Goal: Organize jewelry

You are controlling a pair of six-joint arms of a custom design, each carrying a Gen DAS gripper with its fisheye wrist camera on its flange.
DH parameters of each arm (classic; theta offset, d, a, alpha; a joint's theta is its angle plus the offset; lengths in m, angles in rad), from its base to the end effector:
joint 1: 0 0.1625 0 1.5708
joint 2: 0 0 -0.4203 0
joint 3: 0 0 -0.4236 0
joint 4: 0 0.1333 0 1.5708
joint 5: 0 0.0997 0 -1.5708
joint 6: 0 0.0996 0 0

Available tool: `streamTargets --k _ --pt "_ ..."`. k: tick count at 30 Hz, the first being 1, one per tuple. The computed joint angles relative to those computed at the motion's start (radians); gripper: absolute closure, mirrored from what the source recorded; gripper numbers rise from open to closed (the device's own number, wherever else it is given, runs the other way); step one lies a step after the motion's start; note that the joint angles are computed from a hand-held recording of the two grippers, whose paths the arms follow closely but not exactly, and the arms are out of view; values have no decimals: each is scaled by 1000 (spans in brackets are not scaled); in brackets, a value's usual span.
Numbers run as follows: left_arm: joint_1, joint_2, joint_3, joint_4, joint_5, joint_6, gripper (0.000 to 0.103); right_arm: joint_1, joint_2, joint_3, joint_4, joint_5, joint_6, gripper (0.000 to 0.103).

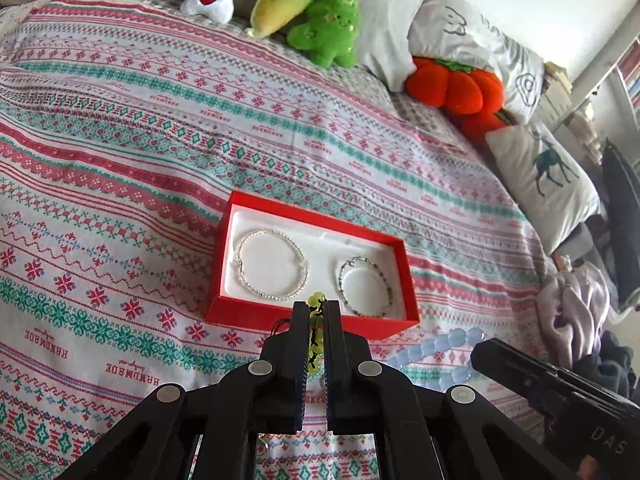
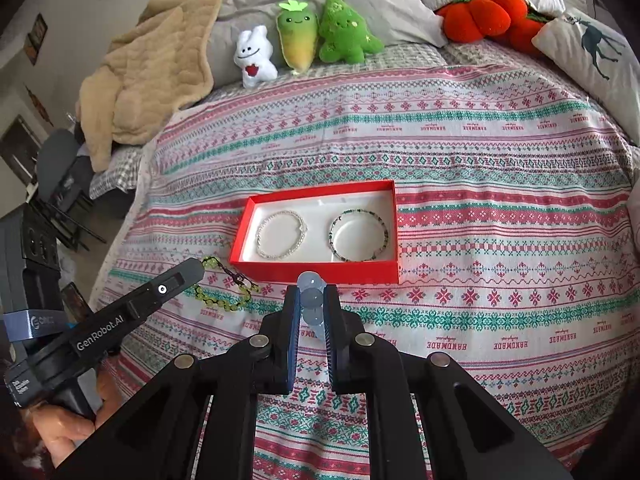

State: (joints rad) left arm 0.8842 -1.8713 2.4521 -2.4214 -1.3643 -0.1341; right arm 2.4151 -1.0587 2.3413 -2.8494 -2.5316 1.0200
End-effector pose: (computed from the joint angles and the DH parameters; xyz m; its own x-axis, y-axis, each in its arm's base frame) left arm -0.1041 -0.3695 0.2642 -0.8662 0.4733 -0.1602 0.4997 0.8160 -0.2906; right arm 0.3526 -0.2442 0.0653 -0.8348 0.3408 0.4324 -0.0691 0.7144 -0.6963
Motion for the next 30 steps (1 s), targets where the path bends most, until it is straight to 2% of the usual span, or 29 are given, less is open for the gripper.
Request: streamTargets --k 8,17,19,24,27,30 --pt "8 92 -8 -130 -39 2 102 -13 0 -3 -67 -36 -46 91" --pt "65 243 -23 -287 -123 40 102 -72 10 5 -206 -71 -163 91" --pt "67 271 -25 -299 -98 56 102 -87 18 4 -247 -76 -199 91" --pt "60 319 -37 -259 30 64 102 -132 49 -4 -327 -55 -276 91" --pt "79 335 -49 -226 54 50 102 -159 73 -16 -345 -31 -317 91" --pt "84 343 -45 -226 84 59 102 -186 97 -19 -422 33 -380 91"
